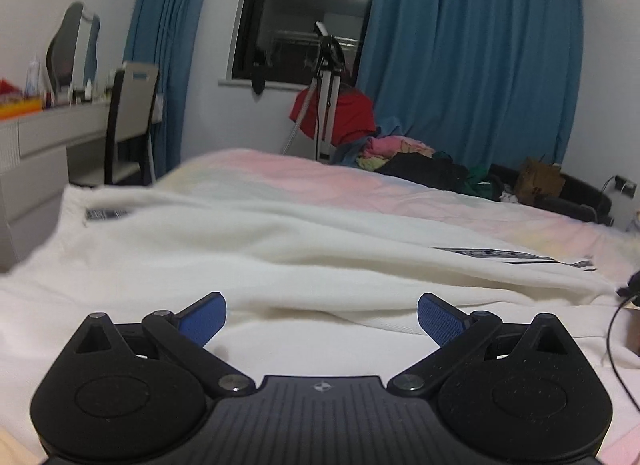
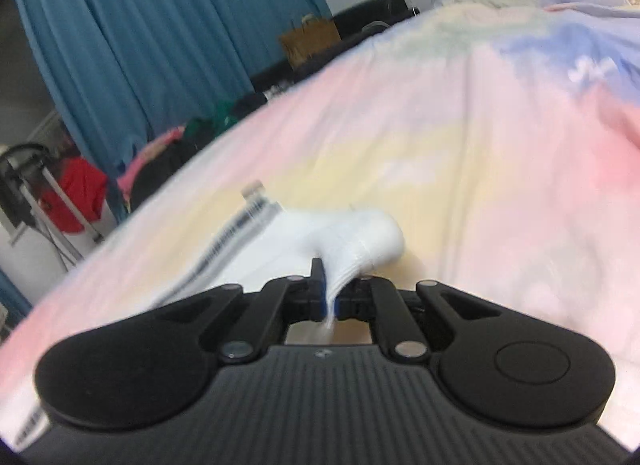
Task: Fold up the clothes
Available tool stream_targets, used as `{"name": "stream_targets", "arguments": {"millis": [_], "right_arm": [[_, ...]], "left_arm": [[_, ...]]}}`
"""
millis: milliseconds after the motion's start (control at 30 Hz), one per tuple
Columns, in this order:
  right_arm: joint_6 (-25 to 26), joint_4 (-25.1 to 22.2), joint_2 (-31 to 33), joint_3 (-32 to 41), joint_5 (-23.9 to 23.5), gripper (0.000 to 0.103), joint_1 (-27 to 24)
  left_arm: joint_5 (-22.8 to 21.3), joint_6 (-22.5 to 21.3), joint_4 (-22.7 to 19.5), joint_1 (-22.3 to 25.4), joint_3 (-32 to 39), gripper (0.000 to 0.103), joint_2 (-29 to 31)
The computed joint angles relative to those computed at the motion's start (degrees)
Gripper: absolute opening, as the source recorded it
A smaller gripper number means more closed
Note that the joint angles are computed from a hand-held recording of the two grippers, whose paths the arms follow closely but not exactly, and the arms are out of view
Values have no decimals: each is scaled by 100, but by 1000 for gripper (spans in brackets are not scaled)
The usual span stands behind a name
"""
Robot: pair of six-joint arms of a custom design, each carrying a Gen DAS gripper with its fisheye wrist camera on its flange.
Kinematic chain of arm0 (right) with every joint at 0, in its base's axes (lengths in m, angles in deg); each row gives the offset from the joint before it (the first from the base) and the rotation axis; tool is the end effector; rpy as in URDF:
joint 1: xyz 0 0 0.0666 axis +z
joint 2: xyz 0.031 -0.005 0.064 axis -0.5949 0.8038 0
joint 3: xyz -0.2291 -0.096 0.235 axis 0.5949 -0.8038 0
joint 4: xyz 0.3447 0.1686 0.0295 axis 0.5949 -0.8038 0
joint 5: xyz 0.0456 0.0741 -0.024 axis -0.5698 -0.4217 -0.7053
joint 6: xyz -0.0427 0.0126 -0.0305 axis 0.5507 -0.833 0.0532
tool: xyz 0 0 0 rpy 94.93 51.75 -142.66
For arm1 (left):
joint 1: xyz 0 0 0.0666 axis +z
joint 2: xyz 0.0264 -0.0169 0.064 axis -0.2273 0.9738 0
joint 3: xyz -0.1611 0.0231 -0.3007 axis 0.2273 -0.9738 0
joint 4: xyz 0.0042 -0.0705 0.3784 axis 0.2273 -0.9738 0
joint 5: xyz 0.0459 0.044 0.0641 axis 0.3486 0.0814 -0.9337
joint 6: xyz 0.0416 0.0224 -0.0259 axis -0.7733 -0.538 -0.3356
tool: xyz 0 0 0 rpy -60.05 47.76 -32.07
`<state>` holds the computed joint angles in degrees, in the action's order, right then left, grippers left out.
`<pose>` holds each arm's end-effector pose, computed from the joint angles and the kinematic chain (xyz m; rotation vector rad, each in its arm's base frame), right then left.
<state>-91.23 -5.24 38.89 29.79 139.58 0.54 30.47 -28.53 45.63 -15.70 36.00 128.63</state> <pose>0.3425 0.2219 0.3525 1.1000 1.7930 -0.0231 0.3574 -0.0228 0.3833 0.1204 2.0214 -0.2294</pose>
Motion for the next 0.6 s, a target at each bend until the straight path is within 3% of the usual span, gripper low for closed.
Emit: {"name": "stream_targets", "arguments": {"millis": [100, 167, 200, 300, 333, 533, 600], "right_arm": [[-48, -363, 128, 272, 77, 14, 109], [-244, -981, 312, 624, 60, 29, 229], [-294, -1268, 394, 799, 64, 42, 300], [-233, -1638, 451, 1097, 397, 75, 693], [-259, -1787, 498, 1218, 520, 79, 852], [-233, -2604, 879, 2243, 872, 78, 1856], [-142, -2656, 1005, 2548, 900, 78, 2210]], "left_arm": [[-73, -49, -123, 33, 81, 103, -16], [-85, -64, -176, 37, 129, 103, -14], [-118, -106, -197, 32, 134, 103, -44], [-39, -167, -402, 70, 157, 103, -155], [-39, -161, -456, 70, 177, 103, -169], [73, -102, -646, 248, 55, 103, -601], [46, -203, -687, 260, 8, 103, -783]]}}
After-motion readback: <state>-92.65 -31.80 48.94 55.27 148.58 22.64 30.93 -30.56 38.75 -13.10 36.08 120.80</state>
